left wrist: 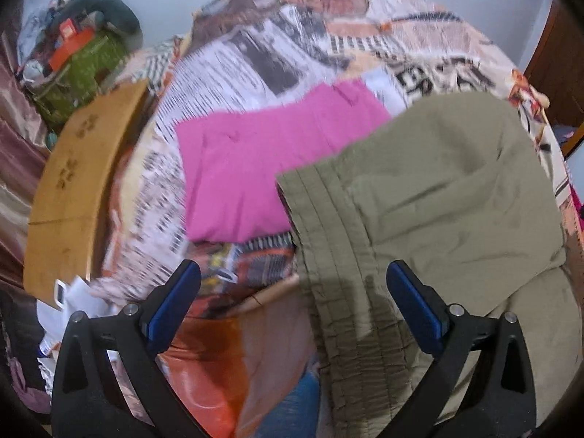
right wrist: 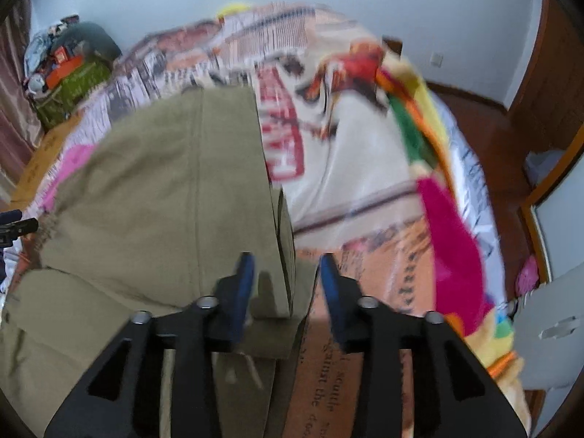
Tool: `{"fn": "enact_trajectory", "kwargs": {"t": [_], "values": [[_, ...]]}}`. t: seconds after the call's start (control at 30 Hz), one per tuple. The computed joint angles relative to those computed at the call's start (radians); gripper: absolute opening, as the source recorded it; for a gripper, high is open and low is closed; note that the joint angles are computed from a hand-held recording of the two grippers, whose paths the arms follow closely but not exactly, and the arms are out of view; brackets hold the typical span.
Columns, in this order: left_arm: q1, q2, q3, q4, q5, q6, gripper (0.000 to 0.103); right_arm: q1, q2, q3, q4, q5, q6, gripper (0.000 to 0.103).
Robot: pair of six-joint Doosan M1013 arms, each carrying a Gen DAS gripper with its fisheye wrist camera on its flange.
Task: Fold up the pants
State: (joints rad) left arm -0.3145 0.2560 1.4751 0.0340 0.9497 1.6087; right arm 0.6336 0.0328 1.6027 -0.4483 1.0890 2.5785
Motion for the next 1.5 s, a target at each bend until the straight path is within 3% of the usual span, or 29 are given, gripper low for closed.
{"fn": "enact_trajectory", "kwargs": {"t": [0.13, 0.27, 0.8, 0.97, 1.1, 1.2, 1.3, 1.47, 1.5], "values": [[0.014, 0.007, -0.034, -0.009, -0.005, -0.001, 0.103, 0.004, -0.007, -0.027, -0.051, -0.025, 0.008, 0.051], [0.023, 0.027, -0.063, -0.01, -0.003, -0.012, 0.103, -0.018, 0.007, -0.058, -0.055, -0.071, 0.009, 0.052], [0.013, 0.154, -0.143, -0.012, 0.035, -0.033, 0.103, -0.13, 0.148, -0.152, 0.078, -0.122, -0.165, 0.052], [0.031, 0.185, -0.152, -0.091, 0.051, -0.013, 0.103, -0.167, 0.182, -0.165, 0.136, -0.165, -0.182, 0.052], [0.036, 0.201, -0.165, -0.135, 0.069, 0.007, 0.103, -0.185, 0.202, -0.167, 0.196, -0.2, -0.189, 0.052], [0.03, 0.199, -0.159, -0.13, 0.058, 0.018, 0.096, -0.175, 0.205, -0.156, 0.149, -0.235, -0.131, 0.054], [0.024, 0.19, -0.149, -0.123, 0.036, 0.025, 0.085, -0.164, 0.214, -0.164, 0.115, -0.234, -0.129, 0.049], [0.016, 0.179, -0.144, -0.123, 0.031, 0.041, 0.061, -0.143, 0.229, -0.194, 0.051, -0.171, -0.147, 0.013], [0.013, 0.176, -0.143, -0.112, 0.027, 0.036, 0.058, -0.142, 0.22, -0.185, 0.036, -0.186, -0.125, 0.012]]}}
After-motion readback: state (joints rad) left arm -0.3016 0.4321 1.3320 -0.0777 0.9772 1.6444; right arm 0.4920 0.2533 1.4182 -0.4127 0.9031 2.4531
